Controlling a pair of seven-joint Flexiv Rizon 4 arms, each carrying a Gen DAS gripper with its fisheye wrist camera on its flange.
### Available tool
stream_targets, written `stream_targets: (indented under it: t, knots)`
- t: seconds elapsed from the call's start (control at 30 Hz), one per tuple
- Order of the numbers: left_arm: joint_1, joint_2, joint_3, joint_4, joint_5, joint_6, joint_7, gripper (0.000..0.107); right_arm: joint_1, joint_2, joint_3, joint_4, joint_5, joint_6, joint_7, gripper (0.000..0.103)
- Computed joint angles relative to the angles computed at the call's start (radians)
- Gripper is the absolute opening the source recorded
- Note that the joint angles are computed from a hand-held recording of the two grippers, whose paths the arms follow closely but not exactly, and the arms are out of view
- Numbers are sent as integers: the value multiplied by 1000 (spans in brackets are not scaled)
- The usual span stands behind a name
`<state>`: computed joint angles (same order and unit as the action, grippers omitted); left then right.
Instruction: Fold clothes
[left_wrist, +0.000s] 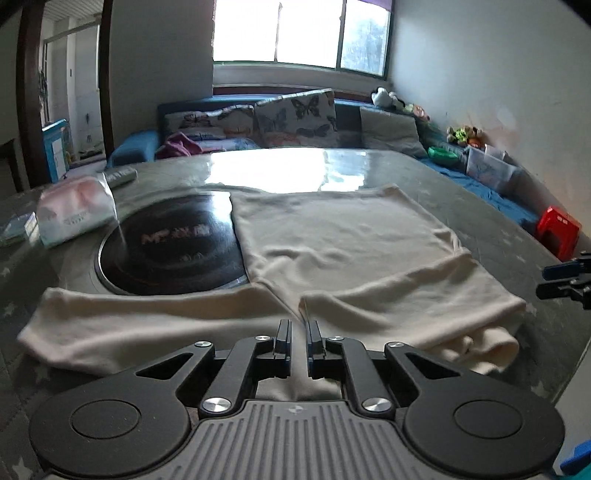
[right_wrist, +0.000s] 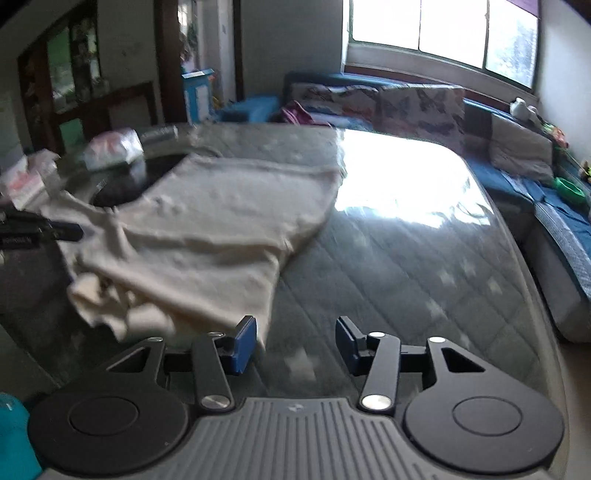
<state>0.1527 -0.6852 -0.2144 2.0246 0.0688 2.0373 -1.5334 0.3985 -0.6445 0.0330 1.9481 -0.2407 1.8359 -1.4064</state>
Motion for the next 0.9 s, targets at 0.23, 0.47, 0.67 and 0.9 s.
stream_targets:
  t: [0.23, 0.47, 0.67, 0.9]
  knots:
    - [42, -63, -91, -91, 59, -31, 15, 10, -175, -134, 238, -206, -146, -90, -26, 31]
    - [16, -126, -101, -176, 12, -98, 54, 10, -161, -215, 254, -327, -144, -166, -53, 22]
    - [47, -121, -115, -138, -6, -67, 35, 10, -146, -225, 243, -360, -113, -191, -73, 19]
    - [58, -101, -112, -103, 6, -37, 2, 10, -173, -227, 337, -360, -126, -219, -161, 19]
